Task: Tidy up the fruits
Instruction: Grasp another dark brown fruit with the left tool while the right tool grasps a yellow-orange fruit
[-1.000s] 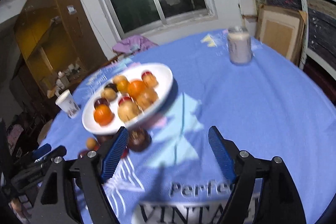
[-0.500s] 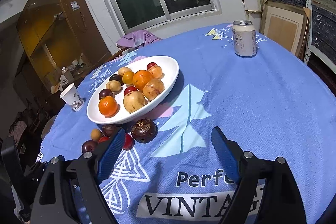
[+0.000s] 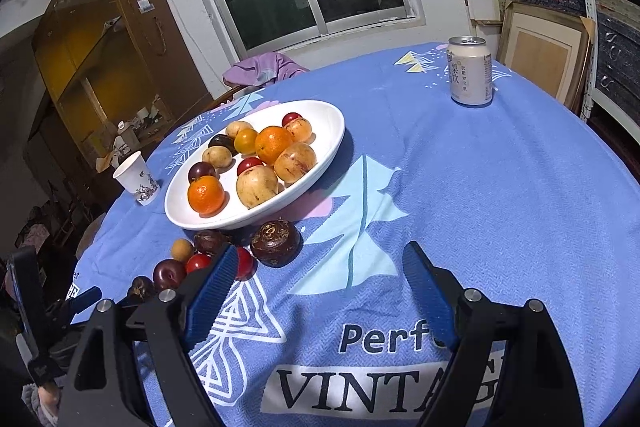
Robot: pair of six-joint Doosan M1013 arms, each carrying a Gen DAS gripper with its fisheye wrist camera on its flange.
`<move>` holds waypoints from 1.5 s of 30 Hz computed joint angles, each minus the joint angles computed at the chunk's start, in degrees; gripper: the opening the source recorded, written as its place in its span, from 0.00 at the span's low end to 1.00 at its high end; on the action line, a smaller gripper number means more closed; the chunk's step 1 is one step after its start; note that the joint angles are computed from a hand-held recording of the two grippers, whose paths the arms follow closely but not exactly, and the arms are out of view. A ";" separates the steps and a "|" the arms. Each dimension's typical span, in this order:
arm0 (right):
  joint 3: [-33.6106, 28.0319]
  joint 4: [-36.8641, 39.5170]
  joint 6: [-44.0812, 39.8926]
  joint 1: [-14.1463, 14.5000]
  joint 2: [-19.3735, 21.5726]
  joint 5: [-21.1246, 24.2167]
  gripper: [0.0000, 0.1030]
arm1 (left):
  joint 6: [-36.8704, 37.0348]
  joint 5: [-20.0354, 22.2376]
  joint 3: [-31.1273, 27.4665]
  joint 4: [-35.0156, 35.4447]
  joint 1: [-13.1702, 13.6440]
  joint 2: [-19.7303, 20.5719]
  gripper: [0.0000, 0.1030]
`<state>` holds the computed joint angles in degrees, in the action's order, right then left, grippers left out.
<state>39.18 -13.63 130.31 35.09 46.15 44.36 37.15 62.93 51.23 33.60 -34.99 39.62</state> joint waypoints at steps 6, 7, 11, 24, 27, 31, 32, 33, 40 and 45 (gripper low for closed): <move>-1.22 0.42 -3.43 0.50 0.70 0.91 0.83 | 5.91 -3.49 -0.65 -2.71 -0.17 0.46 0.93; -1.28 0.32 -3.62 0.57 0.73 1.02 0.83 | 6.15 -3.77 -0.80 -3.54 0.03 0.57 0.93; -1.59 0.34 -4.13 0.73 0.96 1.50 0.83 | 5.59 -3.47 -1.72 -5.50 0.60 1.18 0.88; -3.09 0.74 -10.75 1.82 1.87 2.48 0.83 | 7.79 -5.48 -1.17 -9.43 1.61 0.99 0.39; -2.99 0.86 -11.85 1.97 1.85 2.18 0.83 | 7.89 -5.73 -0.86 -9.45 1.60 0.79 0.39; -2.68 6.09 -17.23 1.93 1.62 0.88 0.83 | 5.71 -4.79 -0.64 -8.23 1.60 0.65 0.39; -3.30 7.88 -19.87 2.11 1.93 1.06 0.83 | 4.72 -4.28 -0.68 -7.56 1.60 0.67 0.39; -4.03 9.01 -22.29 2.35 2.31 1.55 0.83 | 3.94 -3.67 -0.86 -7.04 1.60 0.76 0.39; -13.38 7.79 -32.97 5.09 7.32 9.31 0.82 | 3.18 -2.49 -1.49 -6.30 1.53 1.10 0.39; -21.28 8.66 -34.63 5.56 11.36 15.30 0.80 | 3.36 -2.03 -1.70 -6.13 1.49 1.24 0.40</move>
